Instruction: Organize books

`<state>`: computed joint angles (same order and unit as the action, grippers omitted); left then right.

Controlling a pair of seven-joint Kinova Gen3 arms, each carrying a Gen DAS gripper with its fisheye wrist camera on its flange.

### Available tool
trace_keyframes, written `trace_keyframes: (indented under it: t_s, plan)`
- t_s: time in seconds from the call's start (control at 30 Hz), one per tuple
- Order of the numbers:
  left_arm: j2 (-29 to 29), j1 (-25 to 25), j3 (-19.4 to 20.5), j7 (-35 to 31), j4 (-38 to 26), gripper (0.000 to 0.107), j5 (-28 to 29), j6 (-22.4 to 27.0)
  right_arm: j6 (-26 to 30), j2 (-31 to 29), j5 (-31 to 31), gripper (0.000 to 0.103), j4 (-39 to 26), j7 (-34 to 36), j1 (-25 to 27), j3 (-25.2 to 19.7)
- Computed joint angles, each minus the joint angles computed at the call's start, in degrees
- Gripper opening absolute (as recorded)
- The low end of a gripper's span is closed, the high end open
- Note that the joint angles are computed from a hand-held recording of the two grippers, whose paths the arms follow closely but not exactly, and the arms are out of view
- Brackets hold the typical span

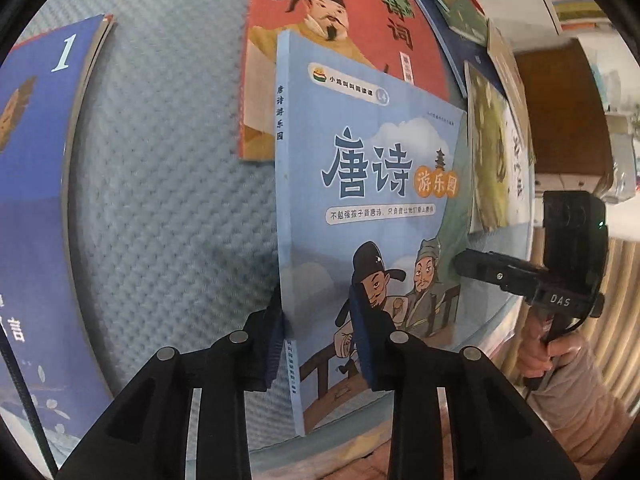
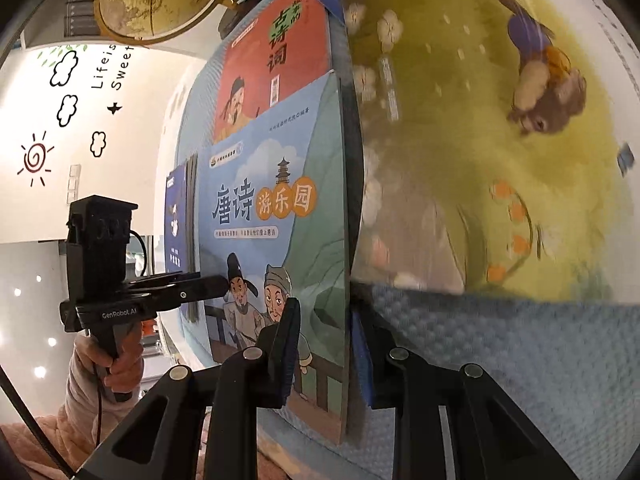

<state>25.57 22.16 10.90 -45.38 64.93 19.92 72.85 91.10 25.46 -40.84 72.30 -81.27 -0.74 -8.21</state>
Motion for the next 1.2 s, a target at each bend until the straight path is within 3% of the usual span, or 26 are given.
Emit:
trace_keyframes:
  t_s: [0.13, 0.3, 0.47, 0.57, 0.7, 0.87, 1.07, 1.2]
  plan:
    - [-1.35, -1.3, -0.09, -0.31, 2.69, 0.025, 1.6, -2.08, -1.28, 0.51, -1.02, 0.024, -0.06, 0.43, 0.28, -0.12]
    - [-1.56, -0.42, -0.86, 2.37, 2.15, 0.025, -0.55, -2.3, -3.2, 0.83, -1.21, 0.024, -0.52, 1.06, -0.06, -0.49]
    - [2.05, 3.01, -1.82, 8.44, -6.0, 0.026, -5.73, 4.37, -3.55, -0.51, 2.92, 0.015, -2.12, 0.08, -2.37, -0.21]
    - [5.51, 5.06, -2.31, 13.15, -13.06, 0.025, -7.54, 10.06, -3.29, -1.28, 1.03, 0.014, -1.98, -0.15, -1.18, -0.4]
    - [6.96, 6.96, -2.39, 12.94, -18.23, 0.024, -9.86, 14.19, -2.08, -2.34, 0.46, 0.014, -3.86, 0.96, -1.02, -0.68]
    - [3.38, 6.26, -2.4, 13.18, -14.03, 0.024, -8.89, 10.7, -1.35, -3.46, -1.84, 0.014, -4.44, 0.98, -0.15, -0.59]
    - [2.83, 8.12, -2.99, 12.17, -19.24, 0.024, -13.08, 15.94, -0.34, -4.7, -3.49, 0.014, -6.28, 0.05, -0.85, -0.82]
    - [-0.06, 7.31, -3.36, 10.85, -16.68, 0.024, -13.97, 15.04, -0.98, -5.27, -3.15, 0.014, -8.17, -0.93, -3.03, -1.32]
